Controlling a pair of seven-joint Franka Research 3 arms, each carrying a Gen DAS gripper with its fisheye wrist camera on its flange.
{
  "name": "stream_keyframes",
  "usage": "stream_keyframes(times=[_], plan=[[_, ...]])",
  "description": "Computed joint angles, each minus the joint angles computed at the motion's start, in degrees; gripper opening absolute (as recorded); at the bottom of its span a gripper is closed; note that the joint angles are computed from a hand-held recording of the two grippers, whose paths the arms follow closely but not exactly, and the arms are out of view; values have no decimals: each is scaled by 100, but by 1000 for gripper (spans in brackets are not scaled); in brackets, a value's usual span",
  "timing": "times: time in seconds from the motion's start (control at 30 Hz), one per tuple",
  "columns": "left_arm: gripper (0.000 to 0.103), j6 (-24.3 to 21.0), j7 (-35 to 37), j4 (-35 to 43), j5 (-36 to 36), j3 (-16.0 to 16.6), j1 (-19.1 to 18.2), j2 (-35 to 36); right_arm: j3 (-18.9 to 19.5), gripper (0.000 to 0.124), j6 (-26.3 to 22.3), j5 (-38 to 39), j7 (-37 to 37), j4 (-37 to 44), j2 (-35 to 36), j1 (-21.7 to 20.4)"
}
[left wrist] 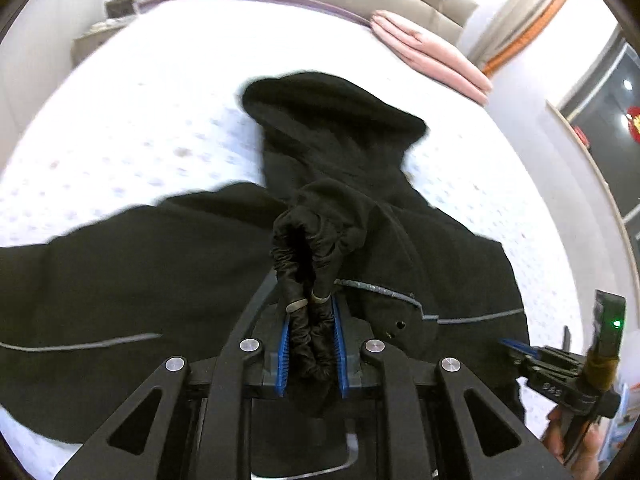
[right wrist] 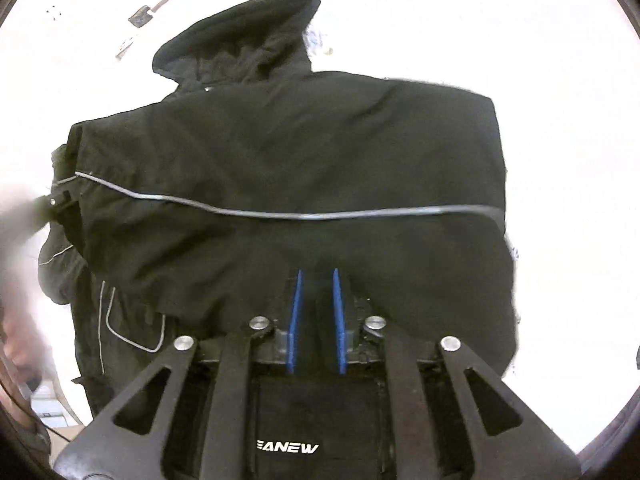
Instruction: Fold large clothes
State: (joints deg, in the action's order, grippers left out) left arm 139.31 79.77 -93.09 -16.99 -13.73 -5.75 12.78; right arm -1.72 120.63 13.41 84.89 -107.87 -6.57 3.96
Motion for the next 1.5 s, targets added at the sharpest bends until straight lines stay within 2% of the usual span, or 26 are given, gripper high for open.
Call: stream_keyframes(times=[0.1,0.13,0.23,0.3,0.37,0.47,0.57,0.7,0.73,0.8,0.83,0.87,0.93,1.0,1.1,1.23,1.33,1.43,1.5], plan=[[19,-7,-3,-352,-95,121,160,-231,96,48,256,-353,128,-173,-49,36],[19,-130,34,-408,-190,153,230,-225,118,50,352,-423,184,-185,68,52],[20,-590,214,-516,-462,174,373,-39,187,47,403,-799,475,-131,452,134],[29,-945,105,-457,-262,201,345,160,229,47,264,-1275,645,-45,736,236],[31,-791,72,-690,-288,178,357,59,222,49,421,-1480,722,-61,772,318],[45,-614,-71,-952,-189,231,353,-267,175,50,201,-1457,733,178,907,361],[45,-304,-152,-1285,-173,303,342,-738,151,48,242,-1235,634,195,774,371],[48,-92,614,-1420,-776,329,264,-1083,222,48,569,-843,363,-43,437,438],[48,-65,852,-1305,-990,294,192,-982,255,48,606,-781,325,-64,423,473],[48,-126,931,-1061,-953,217,56,-709,325,47,642,-830,328,-72,496,550],[48,-197,815,-908,-782,121,24,-508,358,44,624,-900,356,-31,588,595],[48,-248,297,-779,-452,226,-158,-330,364,42,602,-917,355,9,683,623],[48,-392,-106,-476,-125,146,-222,132,362,40,467,-902,365,2,805,671],[46,-386,-220,-427,-23,82,-185,376,355,40,505,-984,401,21,943,715],[46,-276,-330,-468,88,5,-133,376,322,41,539,-890,336,22,963,723],[47,-35,-157,-1047,-391,-41,113,-221,289,41,474,-912,187,-92,839,703],[47,168,-326,-1749,-593,177,215,-934,283,41,459,-920,162,-72,865,690],[47,288,-888,-2431,-372,514,323,-1571,295,41,407,-985,164,-2,909,706],[47,334,-1356,-2766,97,699,442,-1856,296,41,394,-1017,185,-39,887,714]])
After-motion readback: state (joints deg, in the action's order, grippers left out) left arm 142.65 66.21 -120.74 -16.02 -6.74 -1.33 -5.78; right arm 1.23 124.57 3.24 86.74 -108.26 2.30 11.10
